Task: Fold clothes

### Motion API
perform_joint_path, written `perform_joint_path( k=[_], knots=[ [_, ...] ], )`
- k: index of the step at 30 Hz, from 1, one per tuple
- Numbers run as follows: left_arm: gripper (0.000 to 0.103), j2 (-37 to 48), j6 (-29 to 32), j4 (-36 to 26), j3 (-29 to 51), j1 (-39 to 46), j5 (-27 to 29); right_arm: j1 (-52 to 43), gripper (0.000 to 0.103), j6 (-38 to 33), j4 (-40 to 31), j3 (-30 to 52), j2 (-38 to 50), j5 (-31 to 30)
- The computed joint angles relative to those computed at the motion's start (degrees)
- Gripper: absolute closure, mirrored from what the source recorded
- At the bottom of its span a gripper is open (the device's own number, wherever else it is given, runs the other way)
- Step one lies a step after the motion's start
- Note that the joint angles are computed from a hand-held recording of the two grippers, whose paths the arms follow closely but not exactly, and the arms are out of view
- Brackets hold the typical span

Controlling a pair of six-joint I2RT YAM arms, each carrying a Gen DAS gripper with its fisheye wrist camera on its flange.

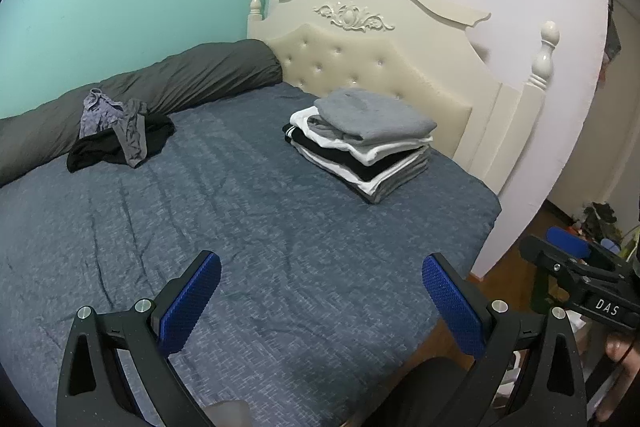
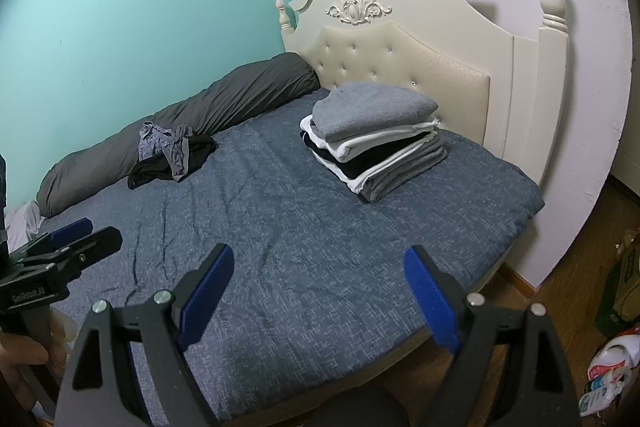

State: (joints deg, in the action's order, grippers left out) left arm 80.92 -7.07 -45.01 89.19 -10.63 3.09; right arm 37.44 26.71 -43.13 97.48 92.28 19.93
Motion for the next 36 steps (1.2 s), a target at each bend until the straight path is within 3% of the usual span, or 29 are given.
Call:
perform_joint_path(
  k=[7, 11, 18, 36],
  knots=[
    [0.0, -0.08, -0.16, -0.24, 0.05, 0.15, -0.18, 0.43, 0.015, 0.1, 0.06, 0.01, 0.11, 0.94],
    [0.0, -0.41, -0.19, 0.16, -0.31, -0.08, -0.54, 0.64, 0.005, 0.3, 0.32, -0.2, 0.08, 1.09],
    [0.0, -0.26, 0.1, -0.03, 0.33, -0.14, -0.8, 0.47, 0.001, 0.01, 0.76, -0.48, 0.02, 1.28],
    [0.0, -0.07, -0.01, -0.27, 0.91, -0.18, 0.26, 0.16, 0.001, 0.56, 0.35, -0.16, -0.05, 1.61]
  ],
)
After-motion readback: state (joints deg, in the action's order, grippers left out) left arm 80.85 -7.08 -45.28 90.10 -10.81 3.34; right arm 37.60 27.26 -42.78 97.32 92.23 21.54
